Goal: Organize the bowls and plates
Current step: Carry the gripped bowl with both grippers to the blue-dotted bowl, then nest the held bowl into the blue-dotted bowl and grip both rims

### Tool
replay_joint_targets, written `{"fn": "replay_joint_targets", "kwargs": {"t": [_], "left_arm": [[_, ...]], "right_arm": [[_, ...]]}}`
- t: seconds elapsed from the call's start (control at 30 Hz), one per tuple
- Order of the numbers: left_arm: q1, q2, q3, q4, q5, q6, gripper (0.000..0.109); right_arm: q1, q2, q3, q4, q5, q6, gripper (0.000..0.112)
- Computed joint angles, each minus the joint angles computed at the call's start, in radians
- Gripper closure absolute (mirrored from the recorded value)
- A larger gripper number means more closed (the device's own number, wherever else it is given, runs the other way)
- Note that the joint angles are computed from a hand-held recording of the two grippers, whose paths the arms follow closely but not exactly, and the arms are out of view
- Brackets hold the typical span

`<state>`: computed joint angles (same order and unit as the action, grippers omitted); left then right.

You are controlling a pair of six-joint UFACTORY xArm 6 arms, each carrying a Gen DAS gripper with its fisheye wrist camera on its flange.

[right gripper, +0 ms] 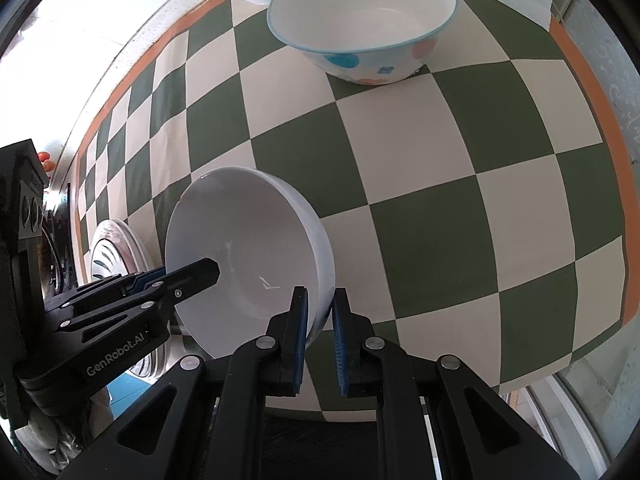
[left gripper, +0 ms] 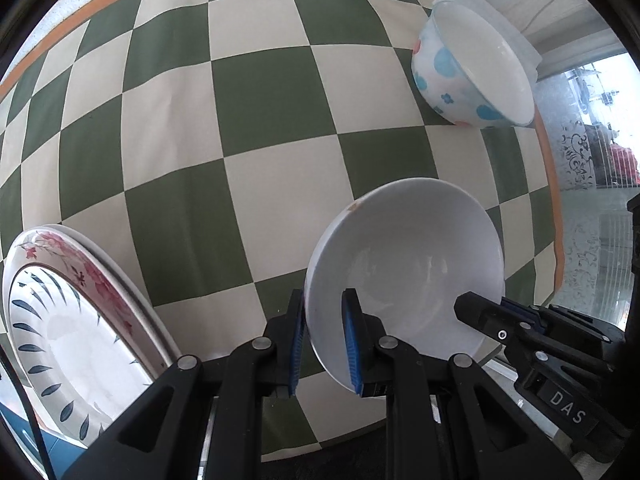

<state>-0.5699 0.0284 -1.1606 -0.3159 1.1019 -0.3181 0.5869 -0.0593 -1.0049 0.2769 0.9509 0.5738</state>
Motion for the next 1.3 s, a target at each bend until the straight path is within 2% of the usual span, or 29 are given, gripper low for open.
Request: {"fn": "replay_joint_targets", "kwargs": {"t": [0.43,0.63,0.77,0.83,0.93,1.0,1.13,1.3], "left_arm": [[-0.004,0.015,-0.013,0.015,-0.012,0.001,0.093],[0.015,0.019,-0.039,-0.027,0.035,0.004,0.091],[0.038,-0.022,-0.044,-0.017,0.061,-0.014,0.091],[0.048,-0.044,-0.063,-0.001,0.062,-0.036,0.088],[0.055,-0.035,-0.105,0.006,0.029,-0.055,0.074],[0.064,0.019,-0.171,-0.013,0.022,-0.048,0.067],[0.067,0.189,-0.359,-0.039,0.043,-0.033,0.067],[0.073,0.451,-0.671,-0.061,0.135,-0.026,0.067]], "right_arm": [[-0.007,0.026,-0.018,-0.023,-0.002,-0.003,0.098],[-0.025,0.030,-0.005,0.031,0.001,-0.036,0.098],[-0.050,-0.002,0.012,0.083,0.002,-0.064,0.098],[-0.068,-0.035,0.018,0.095,0.009,-0.069,0.097],[-0.099,-0.087,0.026,0.088,0.003,-0.056,0.090],[-0.130,-0.116,0.025,0.089,-0.014,-0.048,0.084],[-0.206,-0.093,-0.026,0.067,-0.029,-0.056,0.073],[-0.288,0.037,-0.132,0.057,-0.031,-0.094,0.073]]}}
